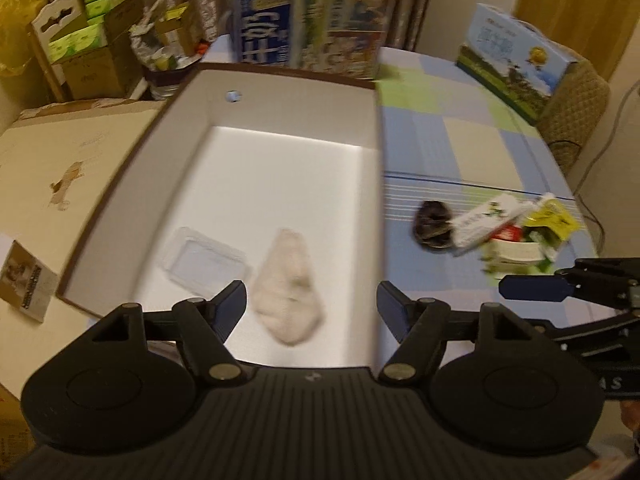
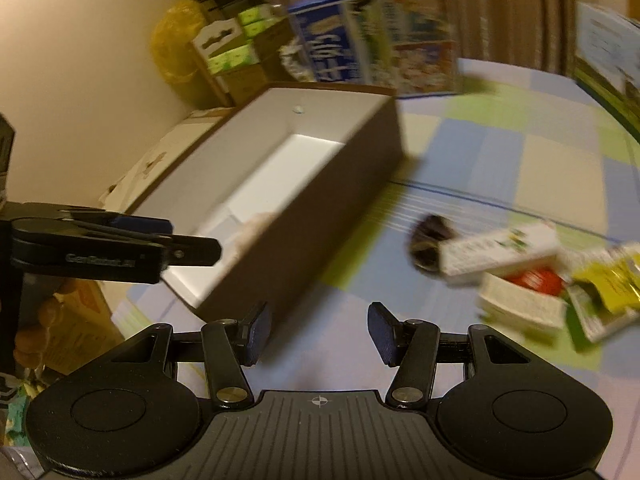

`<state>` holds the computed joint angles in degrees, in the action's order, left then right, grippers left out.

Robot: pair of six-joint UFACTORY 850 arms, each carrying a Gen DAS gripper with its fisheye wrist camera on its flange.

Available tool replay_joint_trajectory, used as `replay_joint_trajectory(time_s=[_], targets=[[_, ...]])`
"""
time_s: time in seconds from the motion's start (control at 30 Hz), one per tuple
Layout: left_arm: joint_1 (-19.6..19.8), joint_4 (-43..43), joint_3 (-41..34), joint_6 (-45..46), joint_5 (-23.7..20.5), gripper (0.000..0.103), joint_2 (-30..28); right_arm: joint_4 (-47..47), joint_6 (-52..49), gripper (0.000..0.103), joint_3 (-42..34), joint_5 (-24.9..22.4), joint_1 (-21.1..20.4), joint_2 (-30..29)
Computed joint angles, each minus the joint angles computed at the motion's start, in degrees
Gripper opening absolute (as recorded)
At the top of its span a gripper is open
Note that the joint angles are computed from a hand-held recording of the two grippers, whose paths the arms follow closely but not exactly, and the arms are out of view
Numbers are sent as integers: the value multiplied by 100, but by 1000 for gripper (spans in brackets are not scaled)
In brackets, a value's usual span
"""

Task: Organize objects
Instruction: 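Move both tools back toward the remaining items on the table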

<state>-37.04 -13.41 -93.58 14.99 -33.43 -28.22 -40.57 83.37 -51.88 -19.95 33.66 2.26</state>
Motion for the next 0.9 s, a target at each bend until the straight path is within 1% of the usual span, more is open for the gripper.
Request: replay_joint_trajectory(time_s=[0.23,0.47,0.7,0.77,0.9], targets=[[-488,-65,106,-13,97,68,52,-157,687,51,914,-470,-64,1038],[-909,-60,18,-70,90,68,-57,-75,902,51,1532,-999,-94,1894],[-1199,-41,-86,-115,75,68,-203,238,774,51,1973,-1313,-257,2492],[-1266,-53,-119,-115,72,68,-257,297,764,51,2069,-1435,-283,2613],[-1395,29,-214,-242,35,68,-410,414,739,51,2263,-1532,-390,2844]])
